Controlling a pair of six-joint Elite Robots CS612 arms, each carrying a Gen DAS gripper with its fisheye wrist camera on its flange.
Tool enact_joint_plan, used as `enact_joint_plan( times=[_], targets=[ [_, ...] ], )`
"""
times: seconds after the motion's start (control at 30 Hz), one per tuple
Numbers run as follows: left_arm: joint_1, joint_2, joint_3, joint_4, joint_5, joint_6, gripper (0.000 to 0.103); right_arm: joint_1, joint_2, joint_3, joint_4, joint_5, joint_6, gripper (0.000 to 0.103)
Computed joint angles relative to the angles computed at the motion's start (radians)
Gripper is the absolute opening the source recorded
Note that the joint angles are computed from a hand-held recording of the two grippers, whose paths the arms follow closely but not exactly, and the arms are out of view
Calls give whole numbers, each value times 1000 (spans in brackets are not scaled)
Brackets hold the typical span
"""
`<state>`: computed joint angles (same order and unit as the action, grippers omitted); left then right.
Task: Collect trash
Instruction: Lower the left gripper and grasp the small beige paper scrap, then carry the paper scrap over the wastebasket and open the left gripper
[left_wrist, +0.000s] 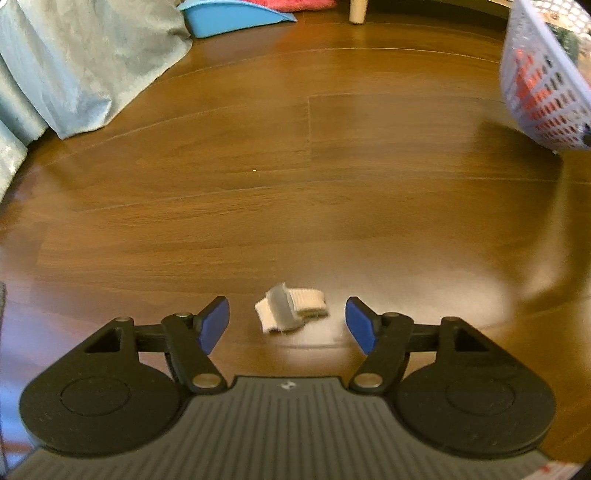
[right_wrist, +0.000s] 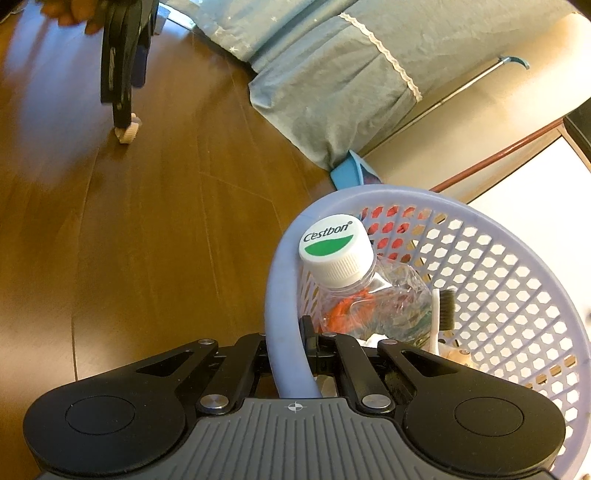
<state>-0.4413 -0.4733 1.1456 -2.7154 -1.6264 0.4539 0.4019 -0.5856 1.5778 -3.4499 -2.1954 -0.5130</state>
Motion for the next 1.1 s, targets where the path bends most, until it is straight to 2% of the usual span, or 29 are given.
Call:
enact_joint_plan(
  times=[0.13,0.17,0.2,0.27,0.33,0.53,0.73,0.9,1.1],
  targets=[
    [3,38,-51,31,-8,-68,63,0,6,-7,1,0,-4,0],
    [5,44,-59,40,-13,-85,56,0,7,-9,1,-1,-2,0],
    [6,46,-64,50,-16,-102,41,0,8,-11,3,-1,-1,0],
    [8,42,-59,48,-25,-134,34,0,8,-12,6,-3,2,0],
    [9,27,-40,51,-27,-128,28,0,6,-9,6,-2,1,0],
    [0,-50,57,52,-2,-56,25,1,0,5,-8,-7,5,0],
    [-16,-139,168,68,21,-24,25,5,-8,21,-5,-9,13,0],
    [-26,-203,239,71,15,-24,25,8,-15,31,12,-2,25,0],
    [-38,-253,284,86,16,-34,25,12,-19,43,16,5,23,0]
  ],
)
